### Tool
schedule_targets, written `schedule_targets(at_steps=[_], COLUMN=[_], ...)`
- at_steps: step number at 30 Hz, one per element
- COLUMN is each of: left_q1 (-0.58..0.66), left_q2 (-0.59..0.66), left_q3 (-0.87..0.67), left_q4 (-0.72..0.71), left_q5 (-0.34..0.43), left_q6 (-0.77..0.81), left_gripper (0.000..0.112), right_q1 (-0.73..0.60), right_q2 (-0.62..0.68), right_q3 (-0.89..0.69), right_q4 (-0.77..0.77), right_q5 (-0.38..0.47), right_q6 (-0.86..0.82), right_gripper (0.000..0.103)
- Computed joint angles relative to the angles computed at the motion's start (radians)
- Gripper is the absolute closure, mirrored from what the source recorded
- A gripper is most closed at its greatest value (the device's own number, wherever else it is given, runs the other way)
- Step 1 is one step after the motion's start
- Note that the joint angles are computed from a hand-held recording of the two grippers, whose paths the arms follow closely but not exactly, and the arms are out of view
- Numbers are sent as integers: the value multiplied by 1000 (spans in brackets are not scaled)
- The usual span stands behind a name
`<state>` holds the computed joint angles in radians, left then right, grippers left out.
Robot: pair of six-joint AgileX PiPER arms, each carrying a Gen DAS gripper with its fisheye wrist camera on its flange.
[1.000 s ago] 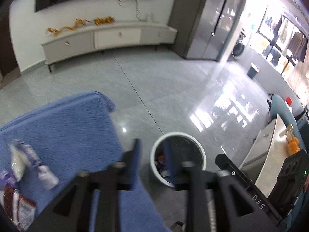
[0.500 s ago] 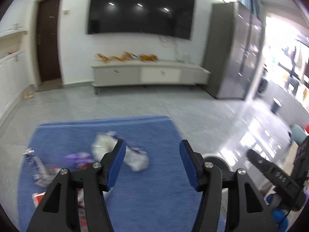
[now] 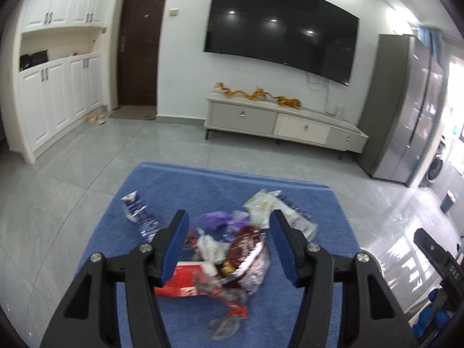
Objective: Collect trash
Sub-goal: 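Move both open tools back over the table, then grasp the white-red Pepsi bag with the left tool while the right tool grasps the red-grey wrapper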
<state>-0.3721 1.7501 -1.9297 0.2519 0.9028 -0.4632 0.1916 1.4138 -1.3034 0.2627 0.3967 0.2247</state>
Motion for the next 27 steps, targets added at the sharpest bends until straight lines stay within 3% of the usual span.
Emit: schedule_targets(at_steps=[12,17,27], left_q1=[133,179,244], left_q2=[-114,-168,-206], left_q3=[287,408,587], left_q4=[-68,-134,-345], left_q5=[-107,-153,-224], left_q6=[32,109,410], left_gripper=[56,56,57], right_q1=[86,88,120], right_q2=[85,119,236], right_q3=[-41,-59,-144], right_q4=[153,262,322], right_q5=[8,45,125], right_q6=[-230,-363,-431], right_gripper=[49,50,52])
